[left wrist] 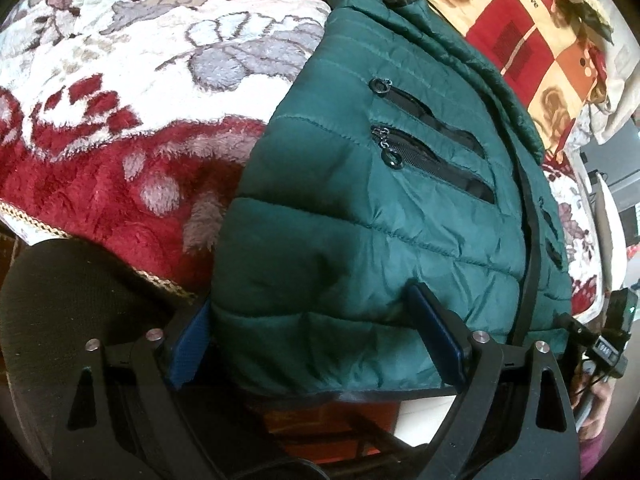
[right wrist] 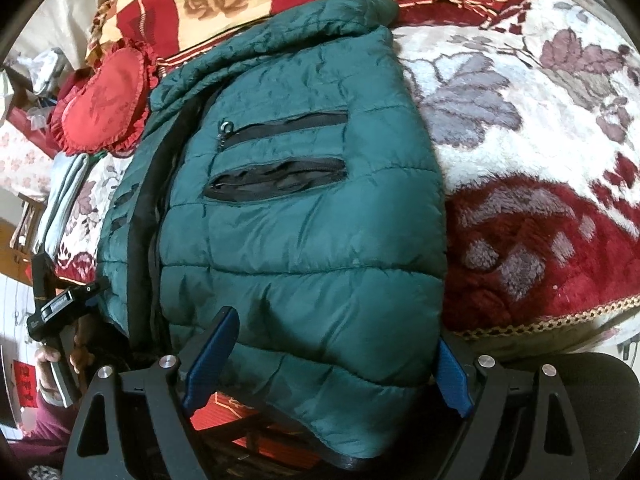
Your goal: Fold large clothes
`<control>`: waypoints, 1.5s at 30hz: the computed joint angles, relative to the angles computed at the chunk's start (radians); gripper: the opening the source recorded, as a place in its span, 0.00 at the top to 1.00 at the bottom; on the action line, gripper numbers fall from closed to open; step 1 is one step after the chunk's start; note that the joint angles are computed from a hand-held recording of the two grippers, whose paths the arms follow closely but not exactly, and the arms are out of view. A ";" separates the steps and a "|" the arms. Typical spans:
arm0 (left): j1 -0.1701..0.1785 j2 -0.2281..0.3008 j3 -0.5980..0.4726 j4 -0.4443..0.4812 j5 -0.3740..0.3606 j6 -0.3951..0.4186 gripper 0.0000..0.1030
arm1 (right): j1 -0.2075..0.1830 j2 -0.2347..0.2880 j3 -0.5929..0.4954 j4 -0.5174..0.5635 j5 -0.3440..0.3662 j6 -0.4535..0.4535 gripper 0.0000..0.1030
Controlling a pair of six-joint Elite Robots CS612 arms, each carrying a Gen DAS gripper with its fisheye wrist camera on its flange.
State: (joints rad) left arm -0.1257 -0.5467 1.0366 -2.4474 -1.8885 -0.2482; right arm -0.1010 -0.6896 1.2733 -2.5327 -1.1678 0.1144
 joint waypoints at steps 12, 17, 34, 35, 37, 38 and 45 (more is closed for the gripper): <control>-0.001 -0.029 0.041 -0.017 0.037 0.032 0.43 | 0.014 -0.019 0.013 -0.048 -0.039 -0.086 0.52; -0.004 -0.030 0.040 -0.016 0.032 0.048 0.43 | 0.011 -0.029 0.017 -0.059 -0.001 -0.117 0.55; -0.010 -0.016 0.024 -0.003 0.058 0.012 0.43 | 0.016 -0.014 0.004 -0.001 -0.018 -0.117 0.67; -0.010 -0.017 0.025 -0.005 0.060 0.014 0.43 | 0.016 -0.015 0.004 -0.004 -0.021 -0.121 0.70; -0.013 -0.018 0.027 -0.007 0.067 0.021 0.43 | 0.015 -0.015 0.006 -0.006 -0.024 -0.129 0.73; -0.014 -0.019 0.029 -0.009 0.071 0.025 0.43 | 0.015 -0.016 0.007 -0.008 -0.025 -0.129 0.73; -0.015 -0.018 0.027 -0.006 0.072 0.035 0.43 | 0.014 -0.027 0.021 -0.059 -0.024 -0.115 0.81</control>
State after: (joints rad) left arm -0.1409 -0.5644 1.0639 -2.4534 -1.8164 -0.2127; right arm -0.0874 -0.7168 1.2943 -2.5919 -1.1918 -0.0010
